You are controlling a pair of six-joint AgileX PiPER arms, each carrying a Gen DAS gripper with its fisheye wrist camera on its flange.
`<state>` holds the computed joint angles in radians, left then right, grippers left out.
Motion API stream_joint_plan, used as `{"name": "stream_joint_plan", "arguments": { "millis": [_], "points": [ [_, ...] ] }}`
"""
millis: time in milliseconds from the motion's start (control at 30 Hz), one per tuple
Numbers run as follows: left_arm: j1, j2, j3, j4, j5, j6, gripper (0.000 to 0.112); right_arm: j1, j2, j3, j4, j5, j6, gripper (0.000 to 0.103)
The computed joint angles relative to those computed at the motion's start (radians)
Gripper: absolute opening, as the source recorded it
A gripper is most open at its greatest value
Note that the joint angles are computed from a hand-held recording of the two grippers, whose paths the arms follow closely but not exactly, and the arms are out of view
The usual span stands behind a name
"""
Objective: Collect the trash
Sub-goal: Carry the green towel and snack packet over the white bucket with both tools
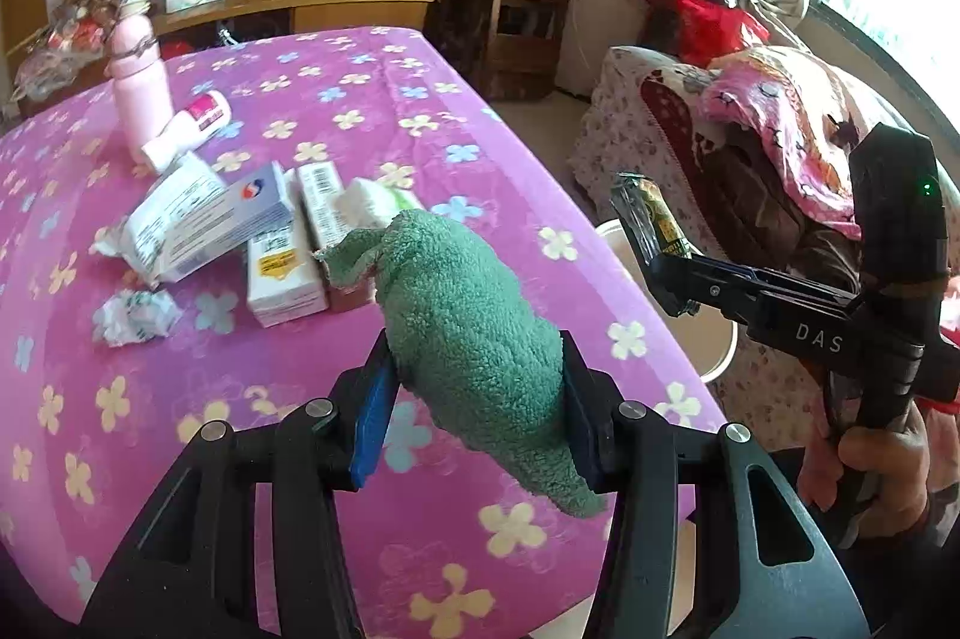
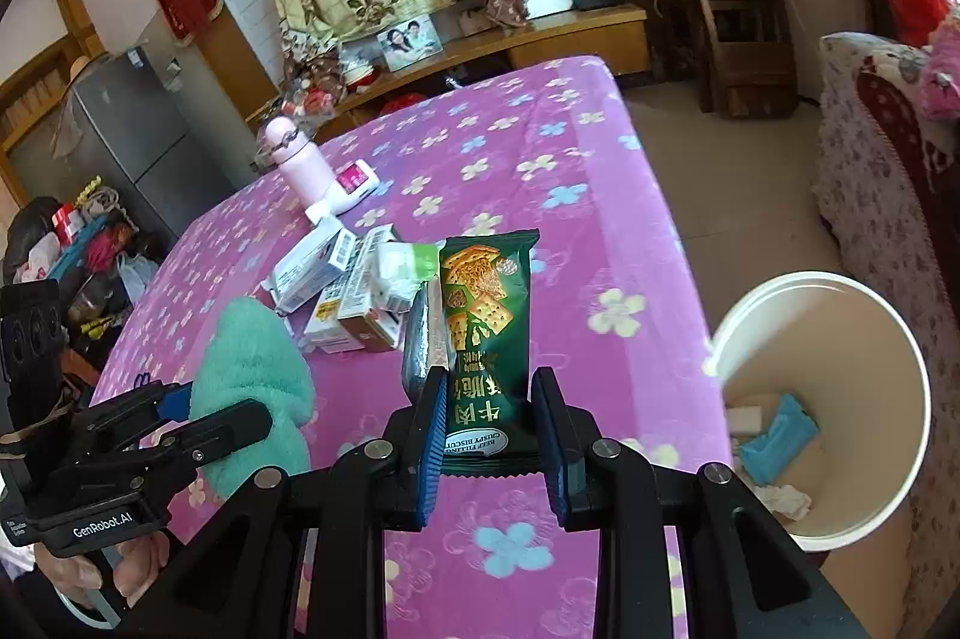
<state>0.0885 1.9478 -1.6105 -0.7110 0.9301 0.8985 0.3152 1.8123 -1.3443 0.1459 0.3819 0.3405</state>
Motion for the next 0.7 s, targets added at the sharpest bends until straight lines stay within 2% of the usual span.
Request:
{"name": "stream_joint_plan", "arguments": {
  "millis": [467, 700],
  "points": [
    [-0.169, 0.022, -0.034, 0.049, -0.047, -0.062, 0.048, -0.122, -0.126, 0.179, 0.017, -0.046, -0.022, 0.027],
    [-0.258, 0.067, -0.093, 0.096, -0.06, -0.122, 0.048, -0.216, -0.155, 0.257, 0.118, -0.066, -0.123, 0.027]
  ]
}}
